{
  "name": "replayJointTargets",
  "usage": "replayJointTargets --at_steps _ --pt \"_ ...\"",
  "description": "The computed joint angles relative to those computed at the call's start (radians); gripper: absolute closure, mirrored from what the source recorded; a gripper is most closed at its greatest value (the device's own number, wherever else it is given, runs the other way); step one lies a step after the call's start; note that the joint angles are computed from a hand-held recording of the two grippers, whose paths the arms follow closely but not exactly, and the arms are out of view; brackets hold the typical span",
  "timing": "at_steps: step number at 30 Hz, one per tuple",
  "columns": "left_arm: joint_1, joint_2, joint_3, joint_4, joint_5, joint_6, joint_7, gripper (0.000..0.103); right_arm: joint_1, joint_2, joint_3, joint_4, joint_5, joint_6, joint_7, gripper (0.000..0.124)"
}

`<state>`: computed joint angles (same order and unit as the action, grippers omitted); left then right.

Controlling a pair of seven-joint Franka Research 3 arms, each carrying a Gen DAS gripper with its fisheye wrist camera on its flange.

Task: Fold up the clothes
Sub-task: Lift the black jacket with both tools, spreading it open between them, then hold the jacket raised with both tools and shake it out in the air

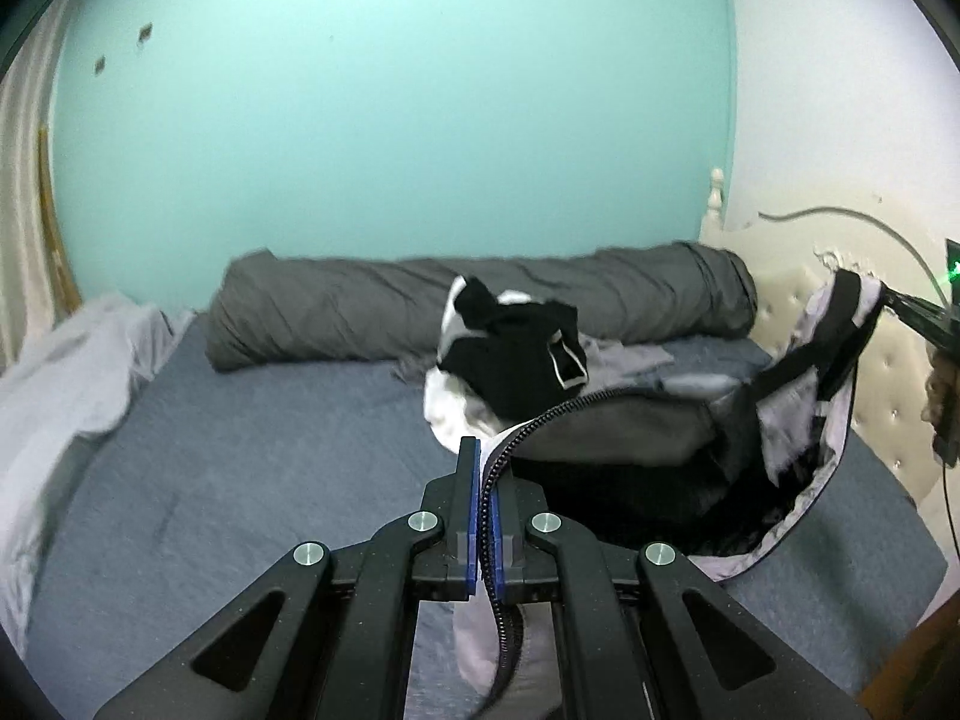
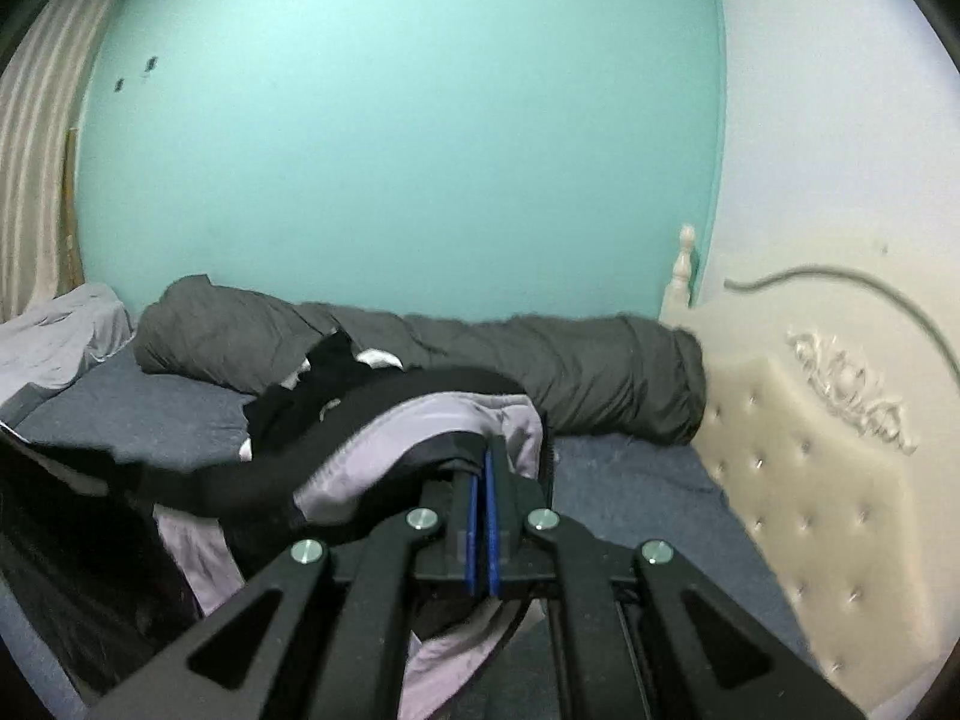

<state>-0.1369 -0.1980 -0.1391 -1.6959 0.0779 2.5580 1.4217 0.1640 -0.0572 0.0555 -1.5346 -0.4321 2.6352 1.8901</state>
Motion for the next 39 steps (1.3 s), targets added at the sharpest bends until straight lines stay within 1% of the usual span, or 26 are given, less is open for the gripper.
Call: replayJointTargets --at_steps 5,7,9,12,15,18,22,26,30,33,39 --pt "0.015 -0.056 0.009 0.021 0.019 -0.045 -0.008 0.101 -0.002 -0.069 0.02 -0.018 0.007 -0.022 -0.016 0.122" --pt "0.019 -0.084 0.016 0.012 0.02 -0.057 -0.01 0.101 -0.007 -0.106 0.025 -0.057 0.027 -0.017 -0.034 0.122" --pt "0.022 -0.111 0.026 -0.012 0.012 -0.061 -0.011 0.101 -0.014 -0.149 0.026 -0.113 0.07 -0.007 -0.059 0.122" --pt "0.019 -0.144 0.041 -0.065 -0.007 -0.068 -0.005 0.101 -0.019 -0.212 0.028 -0.215 0.153 -0.015 -0.107 0.122" --pt "0.015 -0.175 0.045 -0.134 -0.015 -0.071 0.0 0.101 -0.029 -0.284 0.043 -0.351 0.205 -0.023 -0.145 0.122" --pt "0.005 -0.198 0.045 -0.21 -0.023 -0.06 0.003 0.101 -0.026 -0.331 0.04 -0.479 0.28 -0.012 -0.183 0.122" --pt "-0.01 -0.232 0.046 -0.292 -0.027 -0.045 0.009 0.101 -0.019 -0.366 0.034 -0.593 0.371 -0.007 -0.242 0.122" --pt "-0.019 -0.24 0.044 -0.339 -0.025 -0.038 0.009 0.101 -0.025 -0.394 0.037 -0.674 0.418 -0.008 -0.283 0.122" --pt "-0.02 -0.242 0.045 -0.363 -0.022 -0.031 0.002 0.101 -0.052 -0.421 0.052 -0.72 0.429 0.025 -0.282 0.122" --pt "-0.019 -0.247 0.043 -0.353 -0.019 -0.023 -0.008 0.101 -0.073 -0.437 0.063 -0.72 0.427 0.06 -0.273 0.122" --pt "-0.007 -0.241 0.026 -0.27 0.017 -0.044 -0.034 0.101 -0.116 -0.446 0.09 -0.637 0.403 0.081 -0.25 0.122"
